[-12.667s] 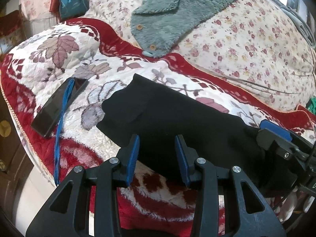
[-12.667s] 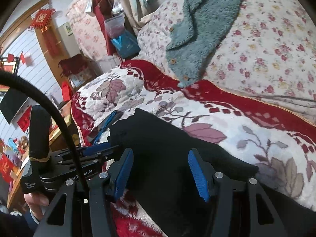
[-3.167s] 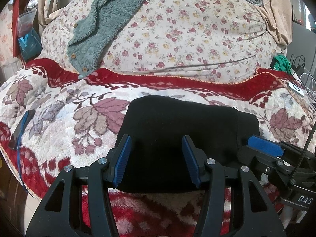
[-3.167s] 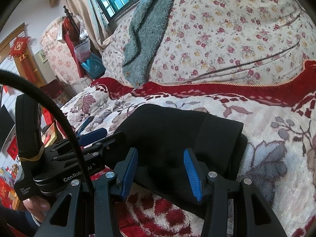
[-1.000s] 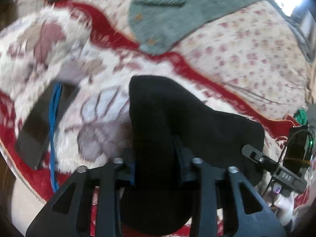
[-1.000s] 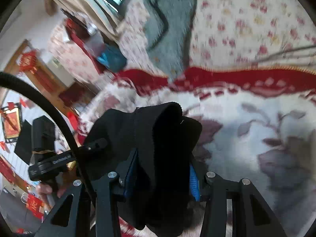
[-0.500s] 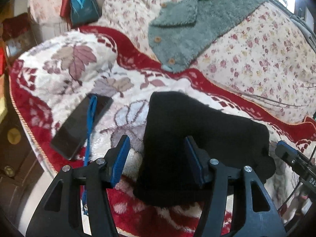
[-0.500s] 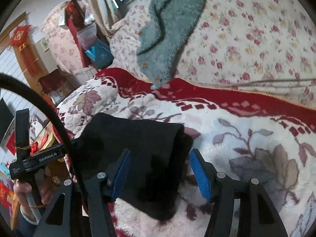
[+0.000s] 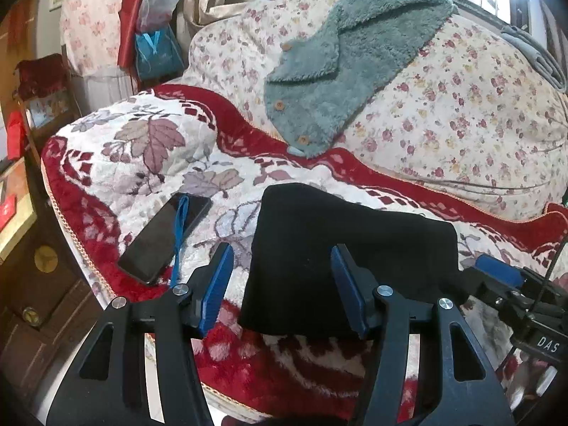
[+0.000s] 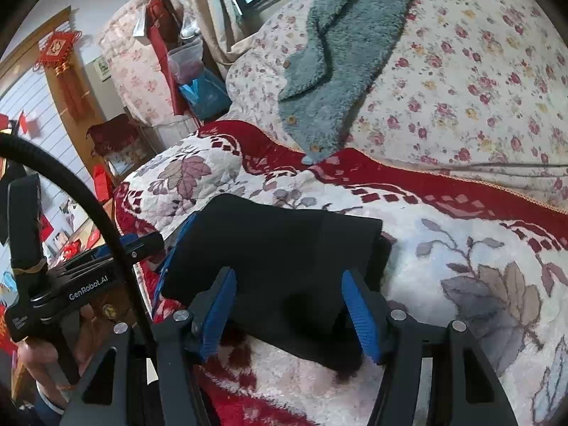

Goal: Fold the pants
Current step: 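Open both grippers and release the folded pants on the blanket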

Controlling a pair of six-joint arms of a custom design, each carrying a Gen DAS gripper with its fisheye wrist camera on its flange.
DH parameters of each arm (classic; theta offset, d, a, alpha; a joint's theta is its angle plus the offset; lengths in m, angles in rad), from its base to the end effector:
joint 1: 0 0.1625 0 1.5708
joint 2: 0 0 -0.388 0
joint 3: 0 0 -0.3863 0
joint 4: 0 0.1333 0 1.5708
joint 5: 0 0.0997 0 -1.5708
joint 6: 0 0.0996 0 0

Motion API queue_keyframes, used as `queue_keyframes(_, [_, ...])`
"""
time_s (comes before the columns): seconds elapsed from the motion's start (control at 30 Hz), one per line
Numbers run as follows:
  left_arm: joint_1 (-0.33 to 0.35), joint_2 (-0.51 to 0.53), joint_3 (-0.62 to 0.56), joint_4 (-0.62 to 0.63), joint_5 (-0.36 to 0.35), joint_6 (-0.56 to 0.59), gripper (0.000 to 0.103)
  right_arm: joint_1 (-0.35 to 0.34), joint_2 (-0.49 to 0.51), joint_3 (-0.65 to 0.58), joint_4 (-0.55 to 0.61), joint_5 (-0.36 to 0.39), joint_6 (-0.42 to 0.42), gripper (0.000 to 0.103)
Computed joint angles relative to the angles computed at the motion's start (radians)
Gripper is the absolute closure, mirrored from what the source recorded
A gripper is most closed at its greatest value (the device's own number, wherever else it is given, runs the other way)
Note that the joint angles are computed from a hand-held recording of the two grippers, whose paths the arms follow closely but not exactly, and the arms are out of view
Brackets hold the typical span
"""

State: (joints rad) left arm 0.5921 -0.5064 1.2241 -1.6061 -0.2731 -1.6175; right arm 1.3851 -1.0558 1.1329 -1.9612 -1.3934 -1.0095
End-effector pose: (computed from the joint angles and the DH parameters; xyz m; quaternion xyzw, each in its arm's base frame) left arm -0.4452 -0.5757 0.0129 -0.0438 0.7764 -0.4766 0.4101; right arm 0.0188 -0.7171 0.4079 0.4066 -0.8961 0.1777 0.0151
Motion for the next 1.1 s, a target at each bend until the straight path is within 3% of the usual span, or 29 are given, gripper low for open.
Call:
queue_keyframes(0.77, [-0.022,0.031,-0.03,0.04,-0.003,-0.052,0.046,0.002,-0.026,0.038,0.021,0.007,-0.026,0.043])
queue_keyframes(1.1, [-0.022,0.033,-0.046,0.038,-0.004,-0.014,0.046,0.0,-0.024,0.031,0.029,0.005,-0.019,0.043])
